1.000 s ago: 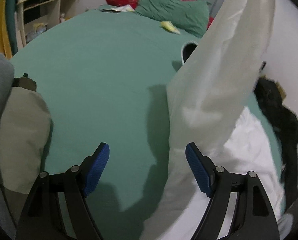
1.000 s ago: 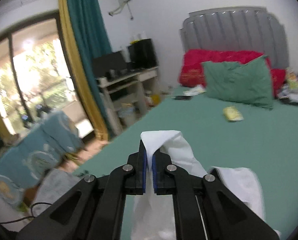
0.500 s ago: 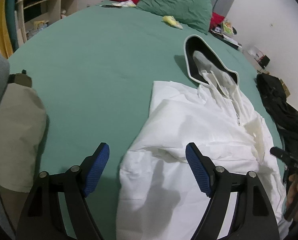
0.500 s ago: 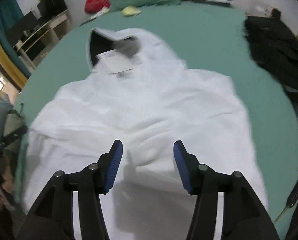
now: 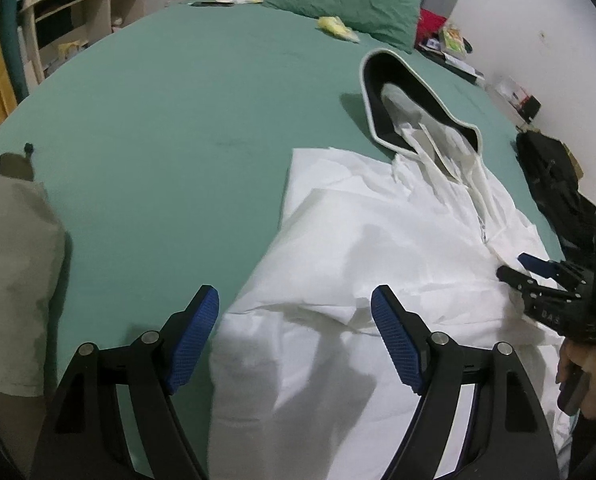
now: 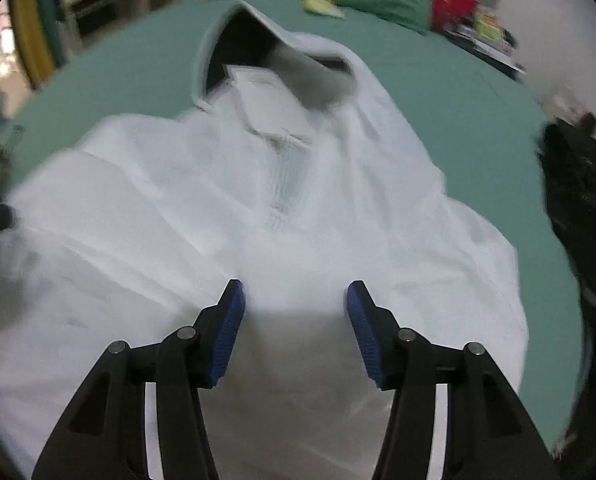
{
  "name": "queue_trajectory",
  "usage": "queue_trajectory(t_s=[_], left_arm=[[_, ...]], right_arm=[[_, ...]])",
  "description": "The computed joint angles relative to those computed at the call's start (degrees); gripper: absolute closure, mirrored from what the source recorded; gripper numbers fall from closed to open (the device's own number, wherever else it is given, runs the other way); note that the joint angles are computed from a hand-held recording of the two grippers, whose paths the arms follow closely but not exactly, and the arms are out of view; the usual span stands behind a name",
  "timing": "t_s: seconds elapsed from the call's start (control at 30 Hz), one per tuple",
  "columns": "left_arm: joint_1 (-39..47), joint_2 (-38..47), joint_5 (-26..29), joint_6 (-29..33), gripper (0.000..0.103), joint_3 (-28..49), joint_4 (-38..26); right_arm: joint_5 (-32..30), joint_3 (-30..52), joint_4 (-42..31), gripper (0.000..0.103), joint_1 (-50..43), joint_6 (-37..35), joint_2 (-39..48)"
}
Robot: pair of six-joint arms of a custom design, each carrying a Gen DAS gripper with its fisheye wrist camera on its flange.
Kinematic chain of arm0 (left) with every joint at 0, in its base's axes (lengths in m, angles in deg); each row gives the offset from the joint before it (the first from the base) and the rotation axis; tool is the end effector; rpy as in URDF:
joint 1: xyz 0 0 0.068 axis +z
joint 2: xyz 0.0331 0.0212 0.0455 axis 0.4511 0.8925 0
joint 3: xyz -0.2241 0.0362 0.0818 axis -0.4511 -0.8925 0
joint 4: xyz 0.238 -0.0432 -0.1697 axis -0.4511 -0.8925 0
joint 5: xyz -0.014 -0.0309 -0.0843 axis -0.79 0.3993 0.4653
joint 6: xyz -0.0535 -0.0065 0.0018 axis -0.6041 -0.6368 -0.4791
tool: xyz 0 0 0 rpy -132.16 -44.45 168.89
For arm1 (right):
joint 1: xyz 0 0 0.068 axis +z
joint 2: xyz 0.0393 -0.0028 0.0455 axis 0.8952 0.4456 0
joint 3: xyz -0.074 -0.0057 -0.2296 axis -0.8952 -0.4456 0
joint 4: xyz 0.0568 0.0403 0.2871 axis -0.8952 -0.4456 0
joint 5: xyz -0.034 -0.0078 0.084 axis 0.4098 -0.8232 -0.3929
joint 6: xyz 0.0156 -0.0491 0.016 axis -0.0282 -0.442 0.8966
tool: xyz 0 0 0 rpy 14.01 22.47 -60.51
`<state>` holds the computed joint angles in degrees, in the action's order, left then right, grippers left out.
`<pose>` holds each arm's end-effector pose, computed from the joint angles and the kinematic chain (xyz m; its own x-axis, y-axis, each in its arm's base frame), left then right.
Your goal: Fold large clothes
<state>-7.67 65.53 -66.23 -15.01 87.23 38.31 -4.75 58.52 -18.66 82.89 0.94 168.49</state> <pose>0.2845 -0.1887 0.1801 -0.8520 -0.1178 -0.5101 -0.0118 0.9784 -0.2062 0.3099 0.1036 0.1598 -0.8470 -0.2278 -0.4803 -0.2095 0.9735 -0.0922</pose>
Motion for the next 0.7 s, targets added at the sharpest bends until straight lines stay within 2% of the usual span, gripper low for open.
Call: queue_trajectory(t_s=[0.13,0.27,0.4,0.47,0.57,0.7], left_arm=[[-0.3,3.5,0.7,0.3,0.022,2.0,-2.3],[0.1,5.4,0.5,-0.2,0.022,1.9,-3.1],[0.6,1.7,-0.4,-0.5,0.022,-0.4,-2.4],[1.1,-2.2,0.0,-0.6,0.022,-1.9,-1.8],[2.0,-7.9,-1.8,-0.6,0.022,-4.2,-0.7],[4.0,-9.1,-3.1,-0.3,0.022,-4.0,0.4]], right_arm=[[1.0,-12.6,2.8,0.049,-8.7,2.1,-15.3],[-0.6,-18.5,0.0,0.049,-21.7,1.2,-21.8],[-2.8,-20.0,-2.2,0.049,-31.2,-1.7,-27.0],[-2.5,-18.3,-0.7,0.049,-31.3,-2.1,-27.0],[-5.6,-9.0,3.1,0.049,-27.5,-3.2,-17.4],[-15.7,10.2,5.5,0.049,-22.4,-4.2,3.6]])
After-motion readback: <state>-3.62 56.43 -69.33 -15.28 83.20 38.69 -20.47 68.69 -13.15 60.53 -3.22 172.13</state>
